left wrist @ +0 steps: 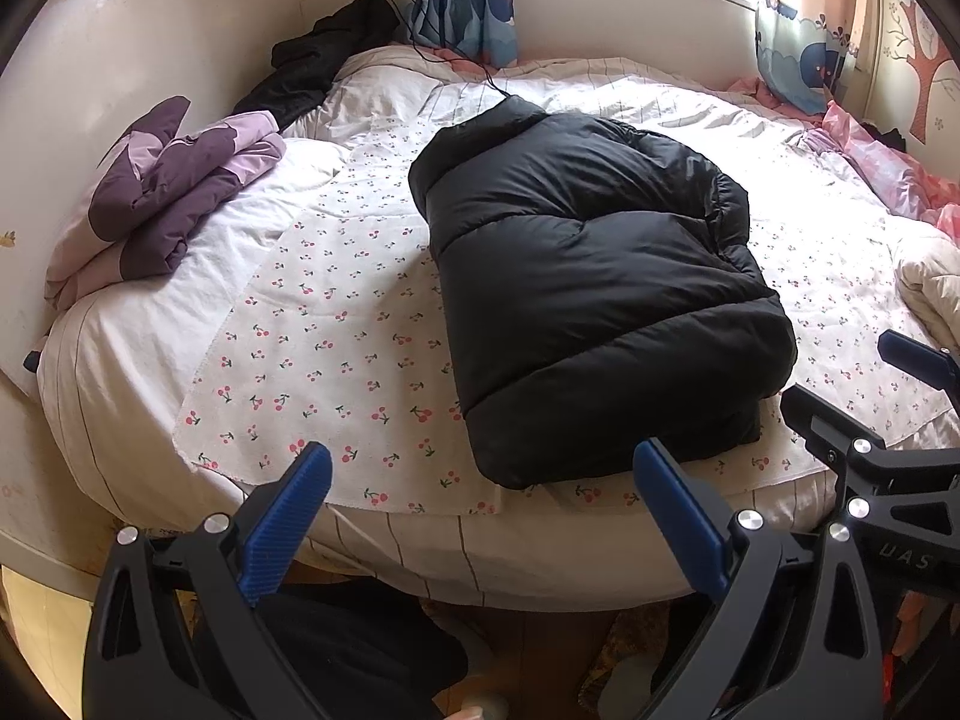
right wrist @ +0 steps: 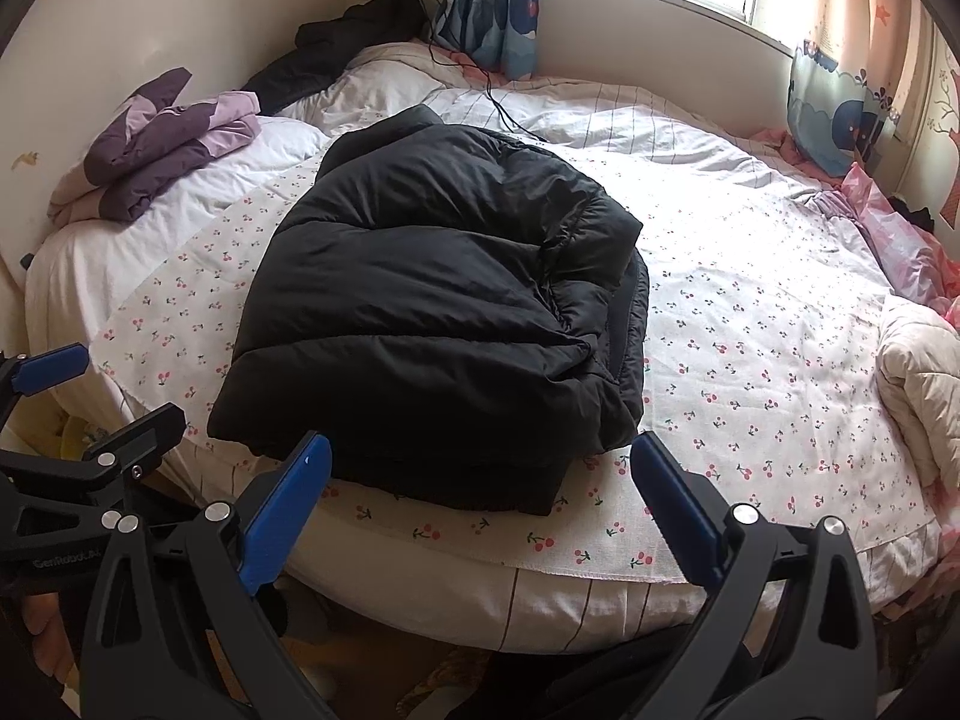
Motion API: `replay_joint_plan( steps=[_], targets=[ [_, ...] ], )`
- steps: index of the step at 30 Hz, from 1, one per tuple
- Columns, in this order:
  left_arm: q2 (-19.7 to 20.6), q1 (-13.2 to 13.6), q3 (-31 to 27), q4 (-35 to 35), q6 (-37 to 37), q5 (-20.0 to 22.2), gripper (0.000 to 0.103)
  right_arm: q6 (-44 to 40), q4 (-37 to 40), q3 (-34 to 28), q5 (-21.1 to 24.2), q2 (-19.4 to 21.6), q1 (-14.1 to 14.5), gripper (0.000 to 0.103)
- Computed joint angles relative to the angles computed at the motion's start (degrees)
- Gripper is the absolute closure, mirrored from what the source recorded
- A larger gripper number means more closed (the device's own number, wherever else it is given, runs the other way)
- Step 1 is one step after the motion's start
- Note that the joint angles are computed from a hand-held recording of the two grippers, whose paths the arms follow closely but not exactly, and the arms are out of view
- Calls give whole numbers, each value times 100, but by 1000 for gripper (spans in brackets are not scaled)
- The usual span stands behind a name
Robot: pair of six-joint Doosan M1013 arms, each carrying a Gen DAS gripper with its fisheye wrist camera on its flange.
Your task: Fold large clothes
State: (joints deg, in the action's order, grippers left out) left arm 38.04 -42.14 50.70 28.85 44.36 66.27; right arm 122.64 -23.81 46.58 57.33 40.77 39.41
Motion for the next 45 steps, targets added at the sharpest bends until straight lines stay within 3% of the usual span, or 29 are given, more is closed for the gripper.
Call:
replay_joint_plan(
  steps=[45],
  targets=[
    [-43, -56, 124, 129, -185, -221, 6, 86, -41, 87, -21, -7, -6, 7]
  ],
)
